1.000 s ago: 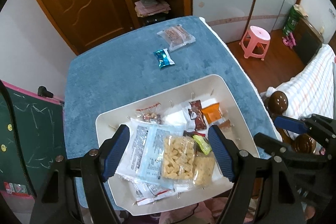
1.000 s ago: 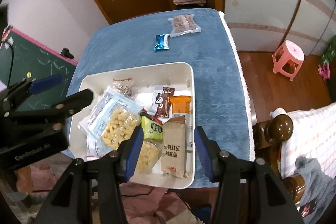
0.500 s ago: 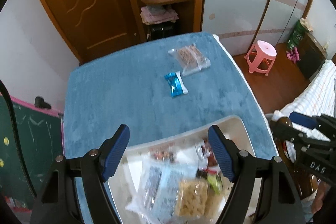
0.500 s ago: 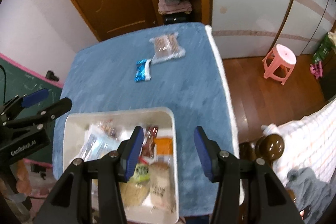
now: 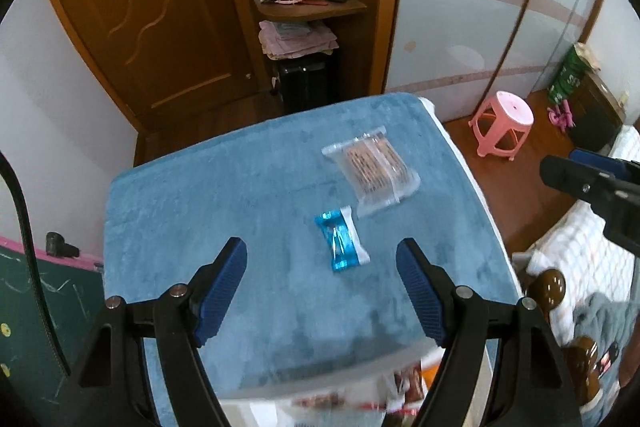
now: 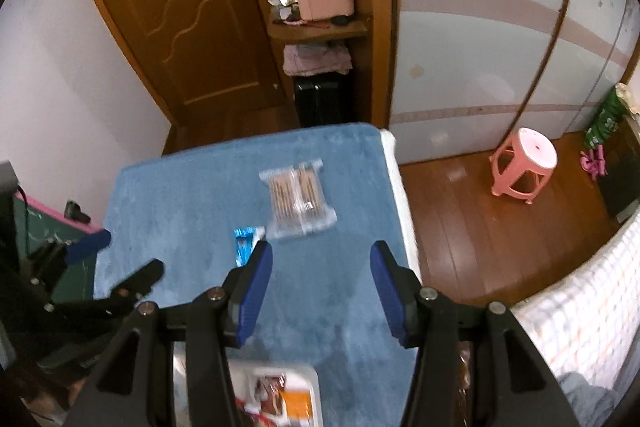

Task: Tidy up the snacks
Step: 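Withdraw both grippers toward the blue wrapper and clear printed pack, then grasp the blue wrapper with left gripper while right grasps clear printed pack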

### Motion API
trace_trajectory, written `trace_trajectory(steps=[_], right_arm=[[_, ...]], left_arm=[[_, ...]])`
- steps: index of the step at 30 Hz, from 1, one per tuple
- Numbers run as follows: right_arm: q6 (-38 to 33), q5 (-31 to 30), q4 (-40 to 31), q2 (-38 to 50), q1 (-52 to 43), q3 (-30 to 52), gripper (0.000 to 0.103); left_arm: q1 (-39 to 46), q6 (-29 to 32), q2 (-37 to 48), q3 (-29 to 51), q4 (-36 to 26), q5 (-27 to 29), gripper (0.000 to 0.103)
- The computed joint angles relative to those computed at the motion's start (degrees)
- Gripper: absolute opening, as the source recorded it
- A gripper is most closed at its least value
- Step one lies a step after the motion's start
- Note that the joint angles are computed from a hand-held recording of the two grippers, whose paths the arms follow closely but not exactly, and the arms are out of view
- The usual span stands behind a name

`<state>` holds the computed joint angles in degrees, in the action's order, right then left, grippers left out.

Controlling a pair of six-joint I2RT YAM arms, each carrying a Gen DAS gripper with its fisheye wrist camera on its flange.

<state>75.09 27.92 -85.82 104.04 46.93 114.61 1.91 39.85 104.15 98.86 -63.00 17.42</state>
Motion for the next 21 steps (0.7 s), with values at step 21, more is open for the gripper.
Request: trace_trajectory(steps=[21], right_arm=[[-19.9, -19.1, 30.7, 17.8, -21.2, -8.9, 0.065]], left_arm=[[-6.2, -20.4, 27.0, 2.3, 9.6, -5.6, 0.076]])
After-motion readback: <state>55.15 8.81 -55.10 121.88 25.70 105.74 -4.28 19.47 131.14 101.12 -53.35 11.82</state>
